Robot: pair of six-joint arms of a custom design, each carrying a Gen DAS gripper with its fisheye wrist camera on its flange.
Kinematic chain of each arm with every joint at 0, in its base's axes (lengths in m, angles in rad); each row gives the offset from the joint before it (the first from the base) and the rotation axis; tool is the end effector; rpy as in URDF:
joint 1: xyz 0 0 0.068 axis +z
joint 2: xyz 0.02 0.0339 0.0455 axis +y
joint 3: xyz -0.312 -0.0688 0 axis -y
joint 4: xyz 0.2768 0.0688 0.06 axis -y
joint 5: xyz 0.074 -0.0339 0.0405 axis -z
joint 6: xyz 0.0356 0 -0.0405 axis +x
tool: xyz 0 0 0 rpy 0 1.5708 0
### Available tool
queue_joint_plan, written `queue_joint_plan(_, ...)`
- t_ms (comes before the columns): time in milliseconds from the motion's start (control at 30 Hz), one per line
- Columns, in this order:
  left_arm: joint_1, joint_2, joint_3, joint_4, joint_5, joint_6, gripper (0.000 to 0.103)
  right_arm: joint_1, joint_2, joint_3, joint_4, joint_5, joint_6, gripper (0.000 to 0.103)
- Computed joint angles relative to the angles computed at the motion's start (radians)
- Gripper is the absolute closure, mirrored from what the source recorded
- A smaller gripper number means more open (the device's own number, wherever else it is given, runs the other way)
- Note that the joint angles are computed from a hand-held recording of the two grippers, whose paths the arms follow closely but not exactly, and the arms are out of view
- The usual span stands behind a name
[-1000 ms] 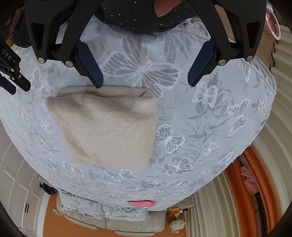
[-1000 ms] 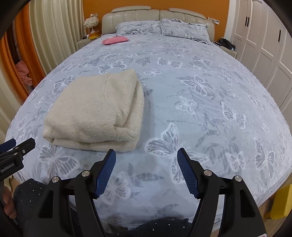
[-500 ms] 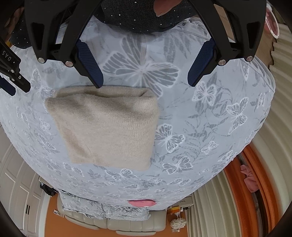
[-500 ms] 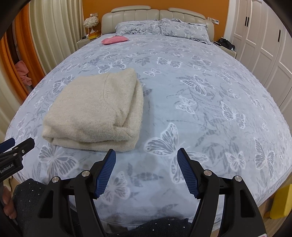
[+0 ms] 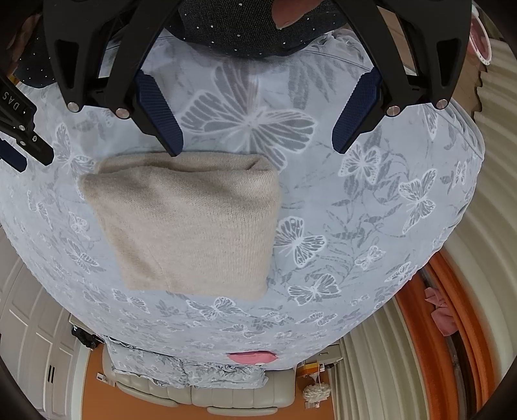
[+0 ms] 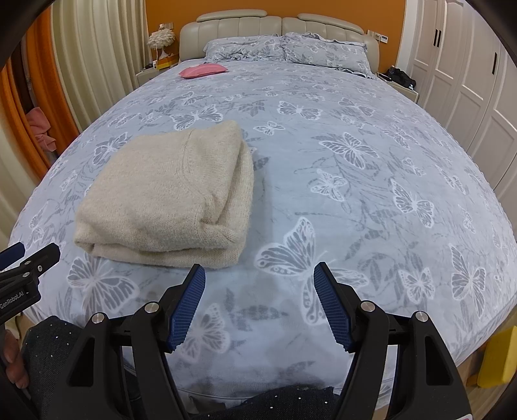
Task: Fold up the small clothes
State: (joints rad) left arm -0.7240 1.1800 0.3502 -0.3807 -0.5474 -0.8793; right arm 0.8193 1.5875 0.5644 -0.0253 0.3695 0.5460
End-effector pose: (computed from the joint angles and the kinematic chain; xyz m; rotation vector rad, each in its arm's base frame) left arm 0.1389 -0.0981 0.1406 -0.3214 2.4831 0.1611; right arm 0.1965 0.1915 0.1275 -0.2177 2.5033 0.0593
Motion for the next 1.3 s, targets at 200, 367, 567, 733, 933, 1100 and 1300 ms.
queue_joint_plan(200, 0.003, -0.003, 0.001, -0.002, -0.001, 0.006, 0.012, -0.001, 0.000, 0.000, 0.001, -0.002, -0.001, 0.035)
queue_joint_plan(367, 0.004, -0.002, 0.002, -0.002, -0.002, 0.009, 0.012, 0.000, 0.000, 0.000, 0.000, 0.000, 0.000, 0.035)
queue_joint_plan(567, 0.014, -0.013, 0.007, -0.012, -0.007, 0.028, 0.012, 0.000, 0.000, 0.000, -0.001, 0.000, 0.000, 0.035)
queue_joint_plan(733, 0.013, -0.014, 0.008, -0.014, -0.010, 0.027, 0.012, 0.000, 0.000, 0.000, 0.000, 0.000, 0.000, 0.035)
queue_joint_plan(933, 0.013, -0.013, 0.012, -0.014, -0.011, 0.042, 0.012, 0.003, 0.000, 0.001, -0.003, 0.003, 0.002, 0.035)
queue_joint_plan(1100, 0.008, -0.016, 0.010, -0.006, -0.014, 0.051, 0.012, 0.007, 0.001, 0.003, -0.006, 0.004, 0.008, 0.035)
queue_joint_plan(1300, 0.012, -0.027, 0.003, -0.001, -0.023, 0.059, 0.012, 0.009, 0.001, 0.004, -0.008, 0.007, 0.010, 0.035)
